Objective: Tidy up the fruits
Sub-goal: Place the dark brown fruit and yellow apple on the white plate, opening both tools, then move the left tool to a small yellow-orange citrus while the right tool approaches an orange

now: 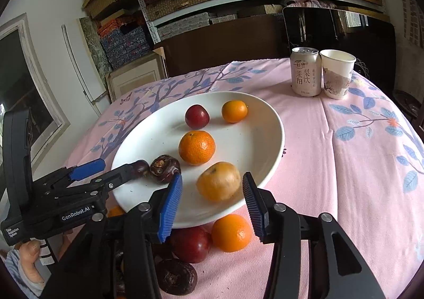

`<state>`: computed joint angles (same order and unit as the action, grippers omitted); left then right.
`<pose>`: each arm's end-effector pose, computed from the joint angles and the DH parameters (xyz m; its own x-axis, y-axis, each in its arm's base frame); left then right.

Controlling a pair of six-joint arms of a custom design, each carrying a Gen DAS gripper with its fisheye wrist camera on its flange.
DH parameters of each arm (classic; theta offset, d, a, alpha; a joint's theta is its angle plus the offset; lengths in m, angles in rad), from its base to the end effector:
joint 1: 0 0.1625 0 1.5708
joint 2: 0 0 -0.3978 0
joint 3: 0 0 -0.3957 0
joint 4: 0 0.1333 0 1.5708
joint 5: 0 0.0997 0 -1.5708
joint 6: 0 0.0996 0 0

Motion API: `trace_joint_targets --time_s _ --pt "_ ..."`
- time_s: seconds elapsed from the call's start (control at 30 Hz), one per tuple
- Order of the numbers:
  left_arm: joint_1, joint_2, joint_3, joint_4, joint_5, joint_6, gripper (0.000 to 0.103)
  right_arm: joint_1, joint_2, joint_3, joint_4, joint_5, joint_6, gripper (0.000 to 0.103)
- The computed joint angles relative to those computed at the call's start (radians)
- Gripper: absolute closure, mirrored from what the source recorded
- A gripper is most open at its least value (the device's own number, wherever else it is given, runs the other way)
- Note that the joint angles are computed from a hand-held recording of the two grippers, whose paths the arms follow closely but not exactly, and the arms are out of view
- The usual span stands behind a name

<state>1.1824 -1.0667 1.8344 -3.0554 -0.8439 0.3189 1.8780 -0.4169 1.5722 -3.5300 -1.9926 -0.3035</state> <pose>-0.0429 -0.6317 0.2454 -0.7242 0.1037 -0.6817 0.5398 0.7005 -0.4669 0.2872 -0.5993 -0.0297 -0.8523 -0.1928 0.4863 -0.4868 0.6327 -0.6023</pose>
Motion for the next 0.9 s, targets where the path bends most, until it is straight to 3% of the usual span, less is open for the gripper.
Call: trace_joint_targets --time_s 0.13,0.3,0.4,0.5,0.7,0.8,0.83,0.9 --pt "-0.007 -0.018 0.036 -0.044 0.016 0.023 0.022 -0.001 -0.016 0.043 -0.045 0.002 -0.004 0.045" --pt "-0.005 -0.076 0.1 -0.039 0.013 -0.018 0.021 -0.018 -0.043 0.095 -0.079 0.0 0.045 0.044" --pt "-0.005 -0.106 0.137 -0.037 0.008 -0.04 0.015 -0.025 -0.053 0.119 -0.11 -0.018 0.072 0.036" --pt "-0.011 -0.124 0.172 -0.036 0.015 -0.035 0.014 -0.035 -0.071 0.156 -0.129 -0.016 0.104 0.035" --pt "-0.019 -0.106 0.185 -0.032 0.022 -0.001 0.013 -0.045 -0.087 0.192 -0.153 -0.013 0.138 0.033" --pt "-0.019 -0.068 0.166 -0.034 0.085 0.02 0.013 -0.044 -0.085 0.188 -0.141 -0.019 0.14 0.032" --pt "-0.015 -0.058 0.158 -0.032 0.101 0.022 0.009 -0.044 -0.085 0.187 -0.137 -0.021 0.139 0.032" --pt "0.0 -0.071 0.148 0.001 0.074 -0.006 0.008 -0.043 -0.083 0.184 -0.131 -0.023 0.138 0.032"
